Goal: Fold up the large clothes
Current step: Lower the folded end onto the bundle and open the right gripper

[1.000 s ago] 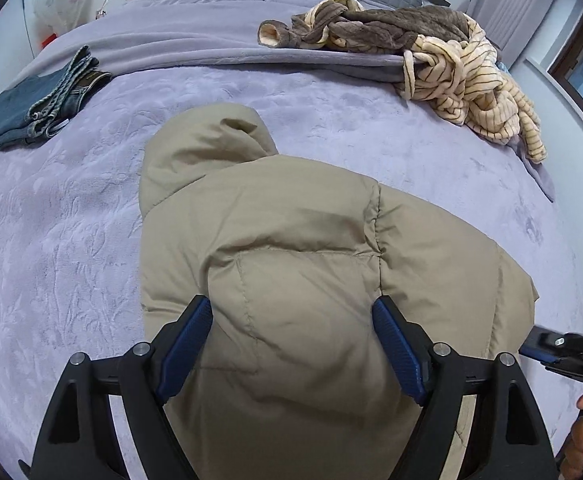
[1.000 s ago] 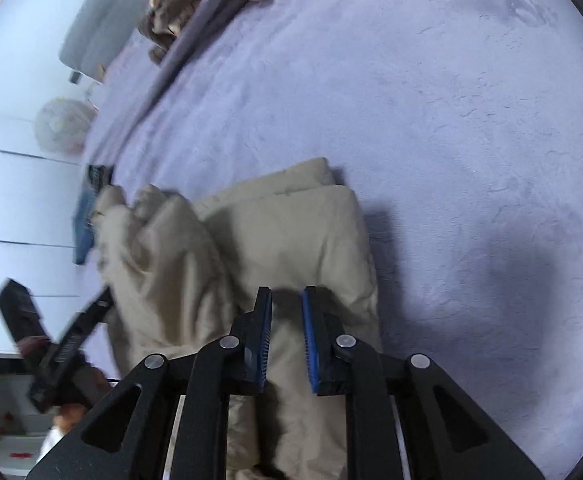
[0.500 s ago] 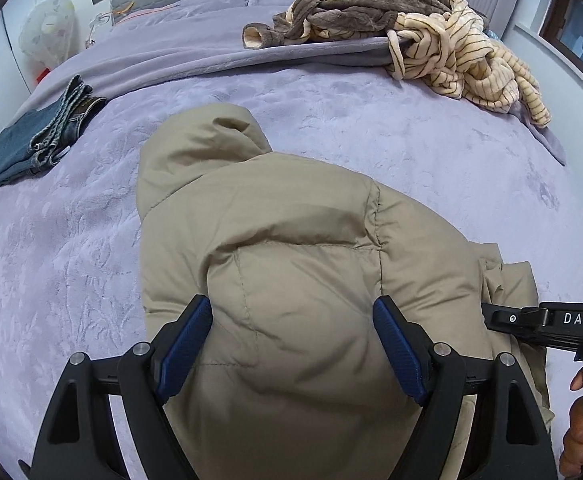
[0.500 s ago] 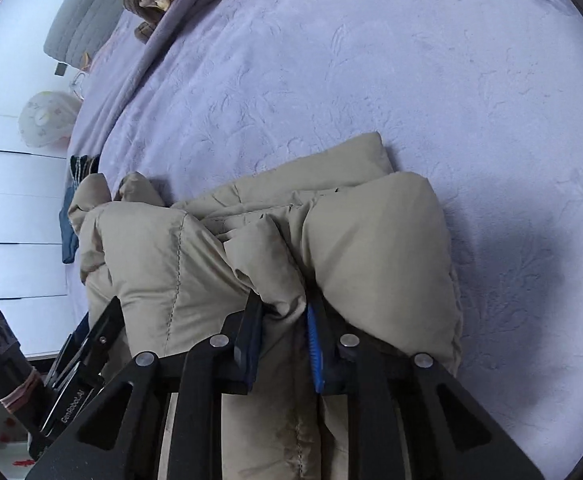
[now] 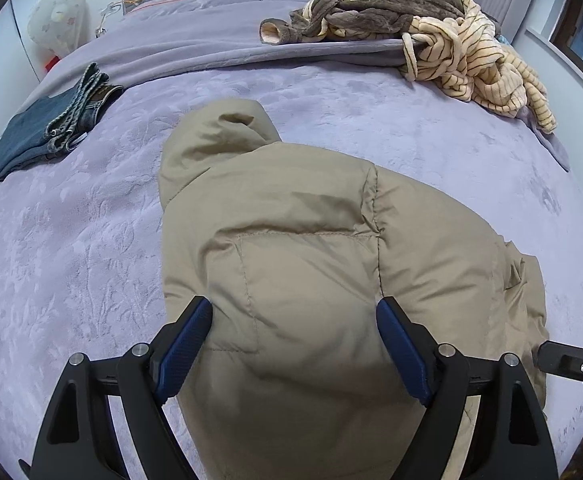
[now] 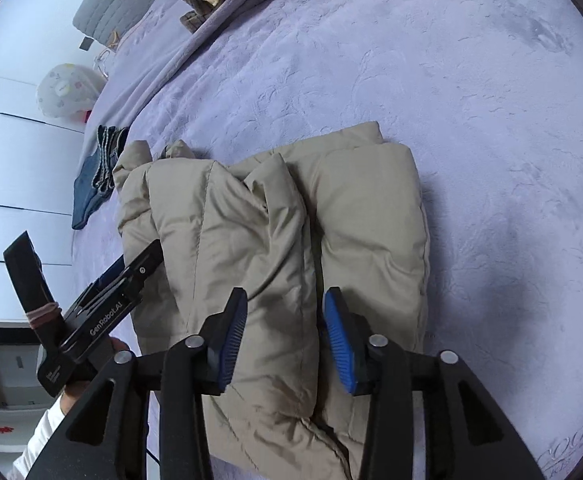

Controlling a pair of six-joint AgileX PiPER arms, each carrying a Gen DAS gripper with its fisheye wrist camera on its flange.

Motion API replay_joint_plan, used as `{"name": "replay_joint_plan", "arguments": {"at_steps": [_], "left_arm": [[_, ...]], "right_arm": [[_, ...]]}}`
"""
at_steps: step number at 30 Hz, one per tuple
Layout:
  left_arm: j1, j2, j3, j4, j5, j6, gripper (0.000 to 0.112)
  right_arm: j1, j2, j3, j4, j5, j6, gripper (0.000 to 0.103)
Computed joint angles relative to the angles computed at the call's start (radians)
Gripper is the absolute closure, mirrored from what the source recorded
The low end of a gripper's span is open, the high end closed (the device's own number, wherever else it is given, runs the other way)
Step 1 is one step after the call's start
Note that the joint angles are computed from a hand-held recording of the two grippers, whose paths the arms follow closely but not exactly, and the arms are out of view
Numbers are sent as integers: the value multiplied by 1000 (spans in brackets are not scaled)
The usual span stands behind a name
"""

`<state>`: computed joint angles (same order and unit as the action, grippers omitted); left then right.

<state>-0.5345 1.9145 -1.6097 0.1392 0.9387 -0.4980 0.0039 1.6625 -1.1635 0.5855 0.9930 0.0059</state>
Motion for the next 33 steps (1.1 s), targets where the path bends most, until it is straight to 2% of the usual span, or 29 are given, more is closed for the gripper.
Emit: {"name": "replay_joint_plan", "arguments": {"at_steps": [2, 4, 6, 9, 10, 11, 14, 17, 22, 27, 33], "left_arm": [[4, -30, 25, -6, -1, -13, 24], [2, -65, 56, 9, -6, -44, 9], [-11, -103, 94, 41, -8, -75, 9], [-24, -144, 136, 38, 11, -60, 9], [-28, -158, 148, 34, 24, -53, 9], [-32, -180, 177, 29, 23, -50, 9], [-29, -258, 269, -3, 22, -55, 9], [-44, -329, 382, -4, 19, -77, 9], [-69, -388, 534, -38, -20, -109, 9], [-105, -427, 557, -9, 5, -165, 9], [-112, -479, 570, 13, 65, -200, 9]], "right_arm": [[5, -30, 16, -11, 15, 6, 57], [12, -51, 30, -12, 22, 11, 57], [21, -68, 42, -18, 27, 19, 52], [54, -104, 57, -57, 21, 47, 34], [68, -122, 62, -77, 17, 61, 23], [84, -143, 72, -93, 11, 70, 18], [136, -203, 98, -148, 17, 94, 18], [221, -258, 145, -267, 17, 175, 18], [329, -236, 253, -437, 5, 335, 19], [261, -242, 347, -366, -29, 325, 19], [273, -300, 331, -393, 36, 357, 18]]}}
